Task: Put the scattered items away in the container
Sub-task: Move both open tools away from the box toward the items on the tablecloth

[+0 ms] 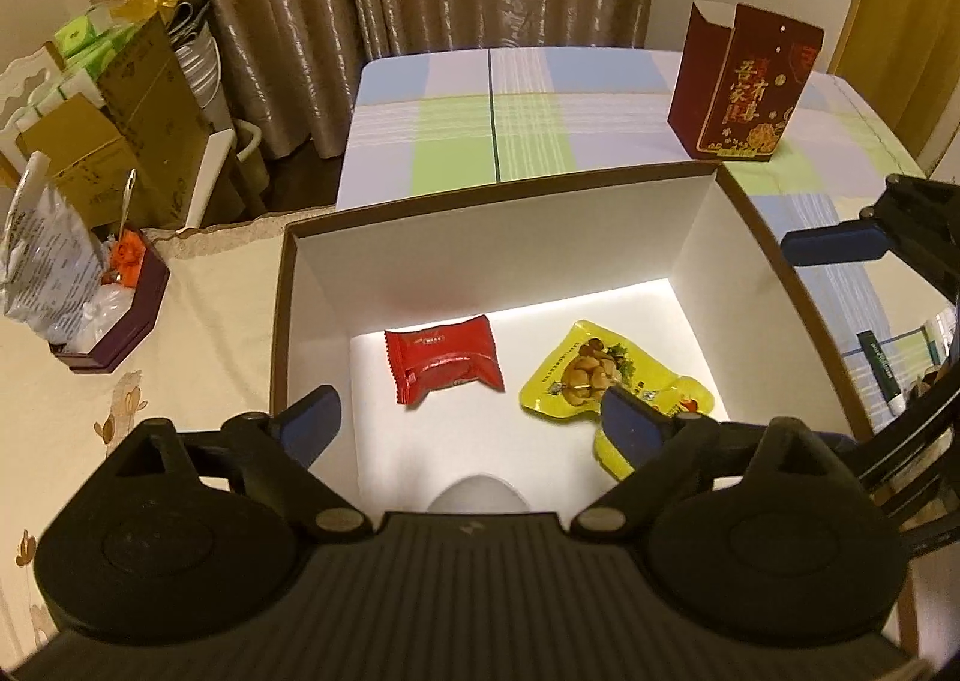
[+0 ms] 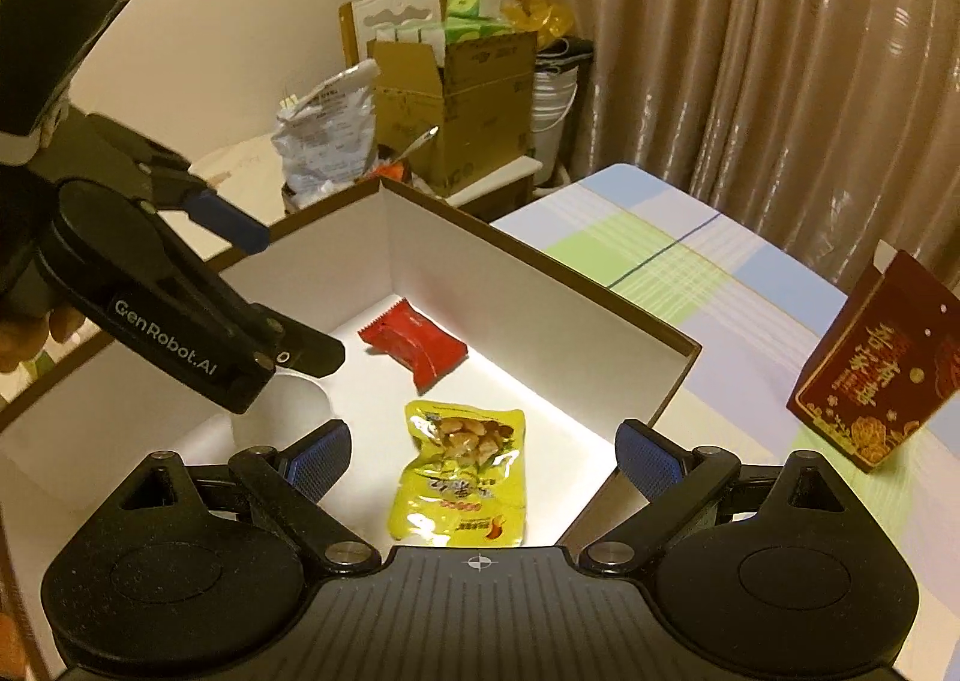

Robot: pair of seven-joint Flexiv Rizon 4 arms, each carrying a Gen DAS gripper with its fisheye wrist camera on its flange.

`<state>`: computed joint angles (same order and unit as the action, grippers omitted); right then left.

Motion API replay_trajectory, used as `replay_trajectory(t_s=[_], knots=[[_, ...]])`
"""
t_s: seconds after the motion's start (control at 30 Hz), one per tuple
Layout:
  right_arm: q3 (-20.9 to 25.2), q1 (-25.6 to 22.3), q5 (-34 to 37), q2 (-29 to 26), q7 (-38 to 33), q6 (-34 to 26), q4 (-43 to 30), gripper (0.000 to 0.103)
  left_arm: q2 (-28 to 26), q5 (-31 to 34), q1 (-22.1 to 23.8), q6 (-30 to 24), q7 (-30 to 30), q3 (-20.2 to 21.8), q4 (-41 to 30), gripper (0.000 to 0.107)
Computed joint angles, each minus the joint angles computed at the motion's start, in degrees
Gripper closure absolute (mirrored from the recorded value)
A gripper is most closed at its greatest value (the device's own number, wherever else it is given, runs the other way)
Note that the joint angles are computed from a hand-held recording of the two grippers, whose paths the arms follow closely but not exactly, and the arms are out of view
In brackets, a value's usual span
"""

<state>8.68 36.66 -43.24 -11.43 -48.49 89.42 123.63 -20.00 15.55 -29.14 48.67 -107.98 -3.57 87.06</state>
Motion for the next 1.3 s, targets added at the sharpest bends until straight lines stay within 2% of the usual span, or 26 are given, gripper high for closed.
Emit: replay_trajectory(t_s=[0.17,0.3,0.47,0.73,0.97,1.1,1.2,1.3], knots=[[-1.89,0.88,-4.29,2.58,5.15,1.33,2.13,0.003,2.26,2.10,-1.01,-0.86,-2.65,0.38,1.11,0.013],[-0.85,-0.55,-6.89,4.52,8.89,2.13,3.44,0.003,4.30,3.47,-1.18,-1.13,-4.68,-0.03,2.36,0.011],[-2.10,-2.36,-18.27,7.03,19.74,4.45,4.98,0.003,6.92,6.29,-1.69,-1.91,-8.19,-0.70,3.56,0.011],[2.42,-8.19,-23.18,10.08,25.59,5.76,6.73,0.003,10.61,10.58,-2.24,-4.49,-13.32,-2.73,4.76,0.010],[6.84,-11.79,-18.81,13.66,23.18,7.26,9.53,0.003,13.52,13.44,-2.71,-6.15,-17.18,-4.84,5.61,0.010],[9.44,-16.08,-21.53,15.48,25.34,9.99,10.68,0.003,15.15,15.33,-3.18,-7.40,-19.38,-6.16,5.92,0.010],[7.54,-10.14,-10.43,18.35,17.07,8.29,13.45,0.003,16.10,16.76,-3.59,-8.68,-20.86,-7.31,5.84,0.009],[6.35,-6.00,-3.31,20.77,11.50,7.01,15.20,0.003,16.85,18.22,-4.02,-9.89,-22.84,-8.29,5.66,0.009]])
